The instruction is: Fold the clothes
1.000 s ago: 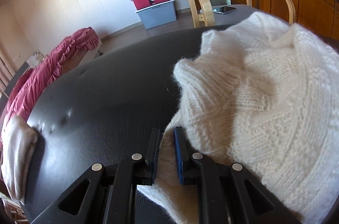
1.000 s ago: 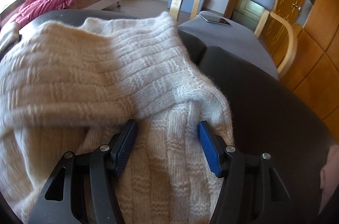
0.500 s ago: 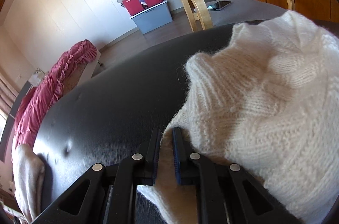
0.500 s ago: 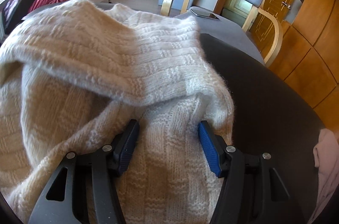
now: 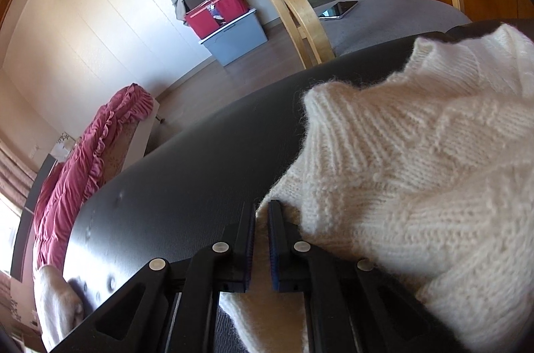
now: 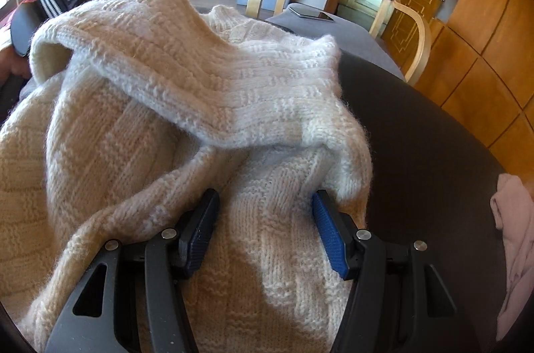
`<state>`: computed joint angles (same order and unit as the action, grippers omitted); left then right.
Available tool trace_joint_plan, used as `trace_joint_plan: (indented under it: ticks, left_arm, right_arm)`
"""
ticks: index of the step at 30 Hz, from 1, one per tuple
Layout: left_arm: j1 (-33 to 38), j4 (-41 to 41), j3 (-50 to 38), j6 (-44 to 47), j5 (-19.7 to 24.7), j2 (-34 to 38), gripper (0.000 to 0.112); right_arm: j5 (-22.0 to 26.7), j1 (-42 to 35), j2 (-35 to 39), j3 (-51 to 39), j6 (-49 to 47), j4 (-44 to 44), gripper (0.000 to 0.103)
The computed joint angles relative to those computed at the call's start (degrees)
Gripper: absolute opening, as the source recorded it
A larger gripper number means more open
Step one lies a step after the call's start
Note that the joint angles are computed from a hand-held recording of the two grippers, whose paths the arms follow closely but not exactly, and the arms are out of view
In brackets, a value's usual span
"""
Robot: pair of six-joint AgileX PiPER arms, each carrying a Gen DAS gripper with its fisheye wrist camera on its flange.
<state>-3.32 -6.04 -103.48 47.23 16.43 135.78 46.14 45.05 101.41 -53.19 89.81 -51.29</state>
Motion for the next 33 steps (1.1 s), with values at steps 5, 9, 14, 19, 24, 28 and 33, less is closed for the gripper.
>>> trace_joint_plan:
  ticks: [5, 9, 14, 19, 24, 28, 33]
  left_arm:
    - [-0.4, -3.2, -2.3, 2.0, 0.2, 1.4, 0.005]
    - [-0.5, -6.2, -3.7, 4.4, 0.3, 2.3, 0.005]
    - [0.2, -12.3, -3.1, 10.6, 0.2, 1.7, 0.006]
    - [4.2, -17.2, -2.9, 10.8, 6.6, -1.0, 0.01]
    - [11.9, -31.3, 0.0, 19.5, 13.9, -3.8, 0.013]
    - [18.2, -34.5, -3.3, 13.4, 23.4, -0.9, 0.014]
    - [24.3, -41.2, -15.7, 7.4, 38.7, 6.8, 0.014]
  right_arm:
    - [1.1, 1.1, 0.8, -0.9, 1.9, -0.1, 0.062]
    - [3.1, 2.8, 1.6, -1.6, 4.7, 0.0, 0.062]
    - [4.4, 3.3, 2.7, -3.2, 3.8, 0.8, 0.062]
    - [-5.1, -0.7, -3.8, 4.1, 8.0, -2.6, 0.065]
    - [0.8, 1.6, -10.9, 8.6, 14.3, -7.3, 0.065]
    - [12.4, 8.9, -12.5, 5.8, 12.4, -10.4, 0.065]
    - [14.3, 15.6, -8.0, -3.0, 4.0, -19.6, 0.066]
